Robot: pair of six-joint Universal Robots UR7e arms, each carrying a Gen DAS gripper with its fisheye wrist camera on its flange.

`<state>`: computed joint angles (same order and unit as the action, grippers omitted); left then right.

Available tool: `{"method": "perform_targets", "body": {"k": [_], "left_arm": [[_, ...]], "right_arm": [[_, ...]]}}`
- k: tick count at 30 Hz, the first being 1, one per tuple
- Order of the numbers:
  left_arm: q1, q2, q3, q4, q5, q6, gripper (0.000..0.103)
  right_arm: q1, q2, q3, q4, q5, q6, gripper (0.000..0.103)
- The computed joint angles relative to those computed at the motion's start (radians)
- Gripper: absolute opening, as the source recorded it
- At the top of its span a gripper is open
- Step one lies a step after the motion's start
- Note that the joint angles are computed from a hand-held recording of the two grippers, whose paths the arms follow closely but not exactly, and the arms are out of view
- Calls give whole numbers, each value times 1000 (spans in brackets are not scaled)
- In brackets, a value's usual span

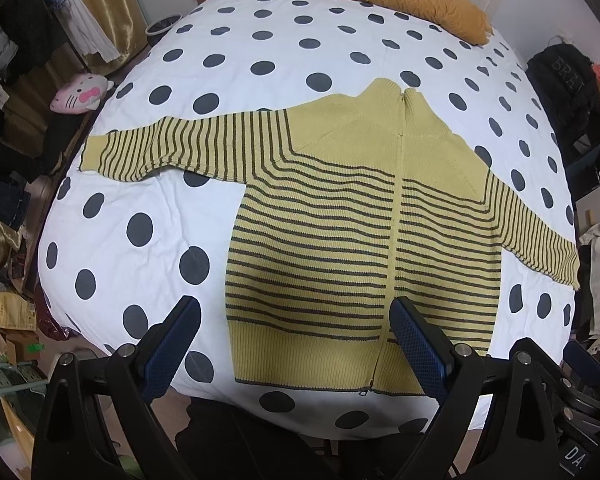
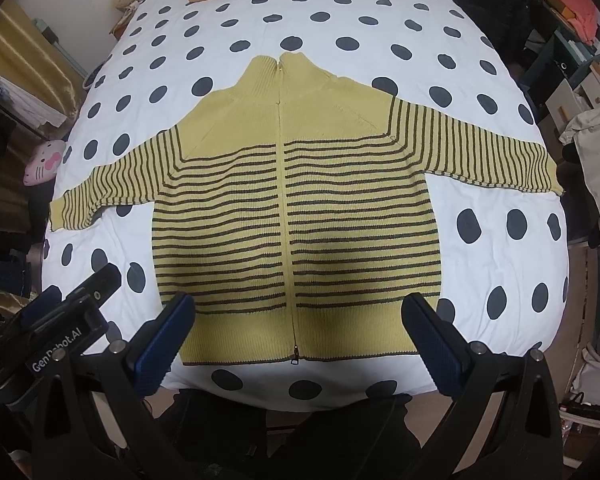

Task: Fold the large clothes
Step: 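Grasp one striped sleeve cuff with the left gripper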

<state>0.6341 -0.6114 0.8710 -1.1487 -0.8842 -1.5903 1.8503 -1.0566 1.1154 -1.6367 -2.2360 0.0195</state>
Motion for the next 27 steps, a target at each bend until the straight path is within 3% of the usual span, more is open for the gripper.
{"method": "perform_targets", "body": {"k": [4, 8, 14, 18, 20, 27], "left_arm": [[13, -38, 56, -26, 0, -5, 96], [57, -145, 192, -44, 34, -95, 96], [210, -383, 453, -88, 130, -217, 95], [325, -509, 588, -163, 268, -175, 88], [394, -571, 656, -284, 318, -81, 81], [567, -712, 818, -622, 350, 32, 81]], "right_arm": [[-1, 7, -3, 4, 8, 4, 103], [-13, 34, -21, 21, 33, 33, 103], [-27, 88, -16, 11, 37, 55, 103], [-41, 134, 22, -64, 26, 21, 103], [-47, 156, 39, -102, 21, 24, 103], [-67, 220, 55, -172, 23, 47, 103]]}}
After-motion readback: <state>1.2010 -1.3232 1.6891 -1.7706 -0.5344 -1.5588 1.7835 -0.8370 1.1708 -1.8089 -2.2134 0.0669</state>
